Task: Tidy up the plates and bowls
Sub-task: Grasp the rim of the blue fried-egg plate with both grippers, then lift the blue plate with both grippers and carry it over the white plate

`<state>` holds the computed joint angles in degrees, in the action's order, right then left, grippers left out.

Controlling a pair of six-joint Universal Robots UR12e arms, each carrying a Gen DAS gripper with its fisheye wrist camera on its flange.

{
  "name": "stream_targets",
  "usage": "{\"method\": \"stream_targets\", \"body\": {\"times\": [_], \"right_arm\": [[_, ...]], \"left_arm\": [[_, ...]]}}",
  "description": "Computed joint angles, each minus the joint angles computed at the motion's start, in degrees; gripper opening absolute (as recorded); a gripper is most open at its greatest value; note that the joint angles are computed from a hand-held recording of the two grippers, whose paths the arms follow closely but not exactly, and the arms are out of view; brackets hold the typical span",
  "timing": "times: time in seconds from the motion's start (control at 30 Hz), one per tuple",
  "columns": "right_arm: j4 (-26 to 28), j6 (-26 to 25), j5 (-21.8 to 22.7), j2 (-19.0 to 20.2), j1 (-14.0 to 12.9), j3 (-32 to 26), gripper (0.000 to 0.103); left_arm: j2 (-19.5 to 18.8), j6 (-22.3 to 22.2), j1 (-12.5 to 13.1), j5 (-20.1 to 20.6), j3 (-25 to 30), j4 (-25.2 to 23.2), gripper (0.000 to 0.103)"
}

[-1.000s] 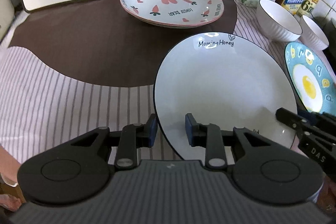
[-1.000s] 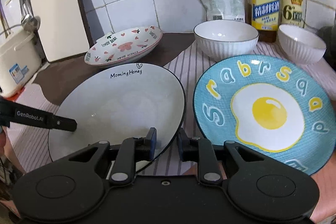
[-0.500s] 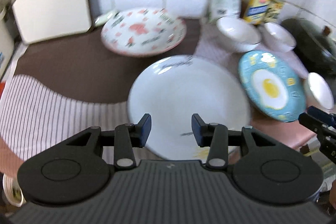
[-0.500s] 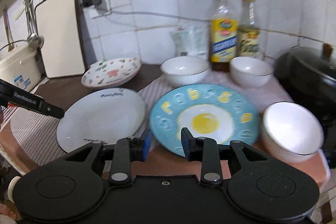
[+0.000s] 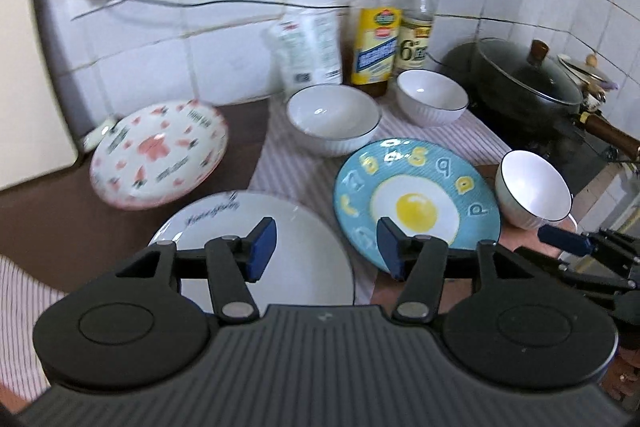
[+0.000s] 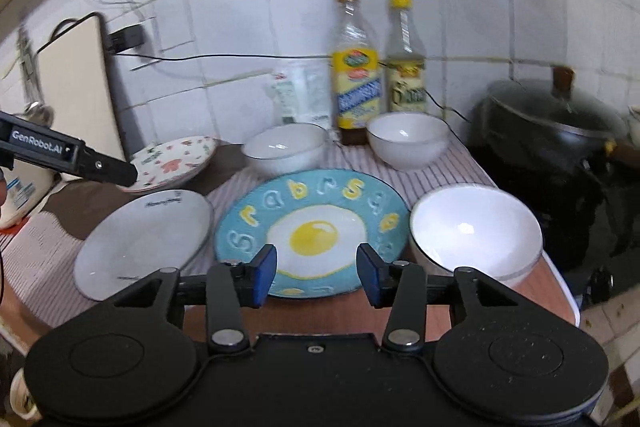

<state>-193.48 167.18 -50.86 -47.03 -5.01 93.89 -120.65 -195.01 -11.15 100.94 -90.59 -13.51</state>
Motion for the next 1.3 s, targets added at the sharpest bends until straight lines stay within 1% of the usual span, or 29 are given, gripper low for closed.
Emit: {"method": "stream_targets", "body": {"times": [0.1, 0.23, 0.33, 0.43, 0.53, 0.67, 0.7, 0.8, 0.83, 0.87, 0.9, 0.97, 1.0, 1.07, 1.17, 1.23, 1.3], "right_arm": [[-0.18, 2.11, -0.53, 1.43, 0.03, -1.10, 0.052], [1.14, 5.60, -1.24, 3.09, 0.30, -2.71, 0.053], [1.97, 8.53, -0.83, 4.30, 0.54, -4.09, 0.053], [2.17, 10.09, -0.39, 5.42, 0.88, -5.29, 0.053], [1.59, 12.03, -1.67, 6.19, 1.39, -6.11, 0.053], [0.54, 14.45, -2.63, 6.94, 1.78, -6.94, 0.053], [0.51, 15.06, -2.79, 7.11, 1.84, -7.21, 0.053], [0.02, 16.16, -3.00, 7.47, 1.96, -7.66, 0.053], [0.12, 16.06, -3.06, 7.51, 2.02, -7.77, 0.053], [0.16, 16.00, -3.24, 7.54, 2.09, -7.90, 0.051], [0.21, 16.06, -3.43, 7.59, 2.14, -8.03, 0.050], [0.37, 16.37, -3.96, 7.59, 2.22, -8.07, 0.042], [0.31, 16.49, -4.42, 7.58, 2.28, -8.05, 0.041], [0.20, 16.38, -5.30, 7.59, 2.43, -8.06, 0.036], [-0.10, 16.06, -5.43, 7.65, 2.43, -8.02, 0.035], [-0.28, 15.99, -5.62, 7.68, 2.47, -8.00, 0.035], [-0.44, 16.38, -5.67, 7.75, 2.49, -8.05, 0.035]], "left_arm": [[-1.89, 2.11, 0.08, -0.97, 2.02, 0.45, 0.057], [-4.50, 4.89, 1.07, -4.26, 4.81, -0.44, 0.058], [-6.52, 7.02, 2.19, -6.65, 7.18, -2.68, 0.058], [-8.74, 9.40, 2.99, -7.35, 9.96, -5.28, 0.058], [-10.47, 11.49, 3.52, -8.17, 12.35, -7.82, 0.058], [-12.35, 12.62, 3.80, -8.30, 14.99, -9.96, 0.056], [-12.78, 12.58, 3.95, -8.61, 15.80, -11.10, 0.056], [-13.66, 12.07, 4.60, -11.25, 17.60, -14.04, 0.052], [-13.85, 12.23, 4.75, -11.88, 18.05, -14.89, 0.045], [-13.99, 12.77, 4.84, -12.43, 18.47, -15.79, 0.042], [-14.07, 13.46, 4.87, -12.80, 18.82, -16.64, 0.036], [-14.16, 14.38, 4.97, -14.02, 18.98, -16.75, 0.029], [-14.21, 14.60, 4.90, -13.99, 18.97, -16.32, 0.024], [-14.35, 15.41, 4.56, -13.01, 19.07, -15.77, 0.022], [-14.51, 15.32, 4.39, -12.28, 19.41, -16.10, 0.022], [-14.56, 14.04, 4.66, -13.24, 19.76, -17.00, 0.021], [-14.70, 11.48, 5.18, -15.12, 20.22, -18.17, 0.022]]}}
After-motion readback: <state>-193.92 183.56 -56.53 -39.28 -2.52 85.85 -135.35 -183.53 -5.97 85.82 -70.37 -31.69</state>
